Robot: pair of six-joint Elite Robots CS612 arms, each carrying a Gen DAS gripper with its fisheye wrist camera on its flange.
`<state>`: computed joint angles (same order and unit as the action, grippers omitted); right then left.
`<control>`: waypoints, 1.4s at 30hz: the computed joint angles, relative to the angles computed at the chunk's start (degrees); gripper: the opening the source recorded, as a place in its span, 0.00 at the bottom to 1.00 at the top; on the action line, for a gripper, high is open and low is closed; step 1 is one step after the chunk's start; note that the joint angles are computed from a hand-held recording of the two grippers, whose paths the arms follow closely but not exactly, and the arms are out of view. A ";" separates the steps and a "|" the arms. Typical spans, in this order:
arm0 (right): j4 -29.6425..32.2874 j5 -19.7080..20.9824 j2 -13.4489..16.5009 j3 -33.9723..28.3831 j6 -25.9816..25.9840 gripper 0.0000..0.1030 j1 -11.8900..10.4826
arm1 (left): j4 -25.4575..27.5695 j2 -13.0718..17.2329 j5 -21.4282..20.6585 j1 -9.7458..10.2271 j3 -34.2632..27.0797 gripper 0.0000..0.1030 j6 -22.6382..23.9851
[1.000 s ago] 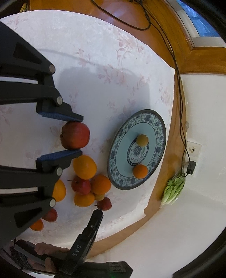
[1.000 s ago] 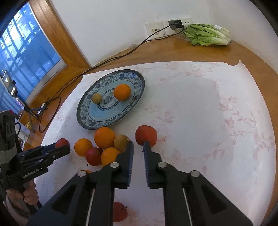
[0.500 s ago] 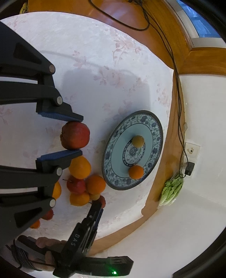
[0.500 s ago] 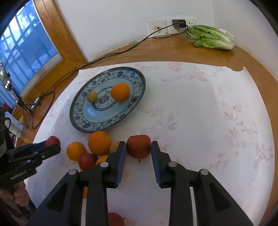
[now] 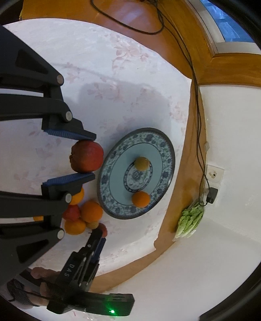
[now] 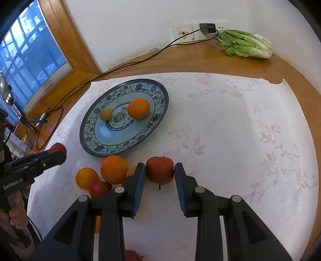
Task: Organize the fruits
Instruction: 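Carry both red apples in the grippers over the plate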
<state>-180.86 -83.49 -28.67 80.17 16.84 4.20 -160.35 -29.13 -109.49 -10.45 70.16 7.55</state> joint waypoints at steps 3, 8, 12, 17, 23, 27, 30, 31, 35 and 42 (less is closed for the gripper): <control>0.25 -0.26 -0.09 0.02 0.05 0.30 0.08 | 0.46 0.20 -0.20 -0.06 -0.50 0.33 0.26; 1.08 -1.02 -0.41 0.27 -0.60 0.30 0.37 | 0.70 0.36 -0.35 -0.19 -0.89 0.33 0.59; 1.89 -1.52 -0.43 0.07 -0.94 0.31 0.44 | 1.03 0.63 0.26 -0.49 -1.44 0.32 1.19; 3.14 -2.42 -0.43 -0.57 -1.24 0.31 0.58 | 0.99 0.80 0.54 -0.70 -1.90 0.32 1.84; 3.09 -1.84 -0.67 0.04 0.09 0.32 0.54 | 1.08 0.94 1.05 -0.89 -2.33 0.32 2.36; 3.16 -2.66 -0.77 0.27 0.15 0.35 0.72 | 1.05 1.05 0.60 -0.88 -2.56 0.32 2.62; 2.95 -3.10 -0.64 0.09 0.30 0.35 0.81 | 1.15 1.21 0.33 -0.87 -2.72 0.33 2.84; 2.80 -3.29 -0.56 -0.03 0.23 0.35 0.86 | 1.44 1.31 0.37 -0.87 -2.87 0.32 2.82; 2.69 -2.72 -0.27 -0.52 0.39 0.31 0.72 | 2.33 1.67 0.60 -0.84 -3.48 0.32 2.59; 2.47 -1.08 -0.33 -0.43 1.62 0.30 0.41 | 2.62 2.03 0.54 -0.82 -4.16 0.32 2.39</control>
<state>-178.39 -84.58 -29.00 79.74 18.46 4.60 -157.73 -27.10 -108.95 -11.27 66.00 9.94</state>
